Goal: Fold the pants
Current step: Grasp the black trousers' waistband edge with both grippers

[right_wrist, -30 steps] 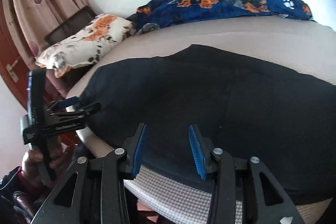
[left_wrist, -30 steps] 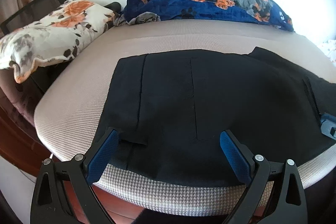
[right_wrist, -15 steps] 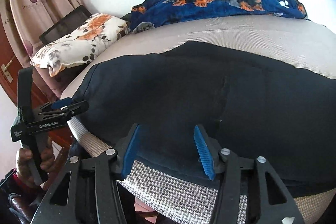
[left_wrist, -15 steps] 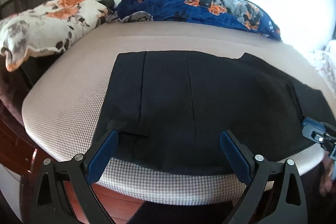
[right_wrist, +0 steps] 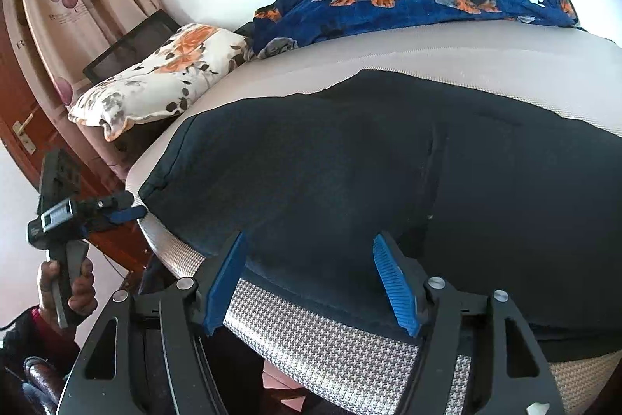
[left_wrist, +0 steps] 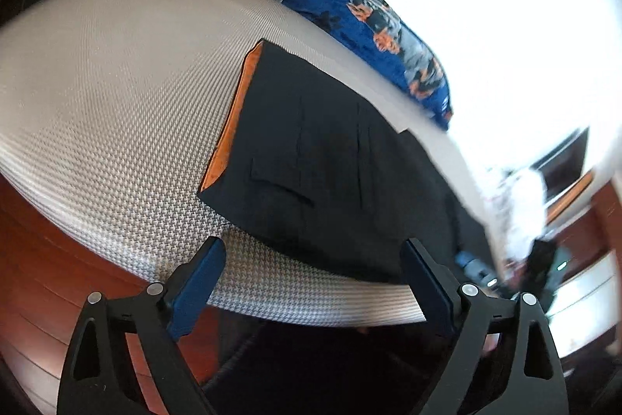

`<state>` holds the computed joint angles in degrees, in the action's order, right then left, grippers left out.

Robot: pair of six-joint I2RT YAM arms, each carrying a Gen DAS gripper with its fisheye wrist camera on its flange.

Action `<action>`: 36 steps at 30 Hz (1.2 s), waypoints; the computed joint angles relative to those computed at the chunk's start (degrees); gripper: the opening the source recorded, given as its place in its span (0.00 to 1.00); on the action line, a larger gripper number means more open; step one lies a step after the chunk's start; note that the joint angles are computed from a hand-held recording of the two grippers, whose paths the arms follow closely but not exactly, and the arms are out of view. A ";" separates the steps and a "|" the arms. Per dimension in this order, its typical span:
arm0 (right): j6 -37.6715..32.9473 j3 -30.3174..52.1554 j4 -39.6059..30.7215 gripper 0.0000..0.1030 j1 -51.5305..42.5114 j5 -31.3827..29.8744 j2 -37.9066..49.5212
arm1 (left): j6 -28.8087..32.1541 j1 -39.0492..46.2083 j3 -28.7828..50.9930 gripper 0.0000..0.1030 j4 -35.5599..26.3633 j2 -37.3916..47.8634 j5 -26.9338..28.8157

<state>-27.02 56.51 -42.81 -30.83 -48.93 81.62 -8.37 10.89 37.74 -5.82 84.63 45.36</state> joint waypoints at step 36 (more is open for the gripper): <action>-0.18 0.08 -1.54 0.79 0.63 -1.77 0.46 | -10.75 -7.16 1.69 0.59 11.61 5.58 1.43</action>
<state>-27.20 56.59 -44.35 -30.20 -50.70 82.08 -19.12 3.72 39.44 5.79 90.21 46.79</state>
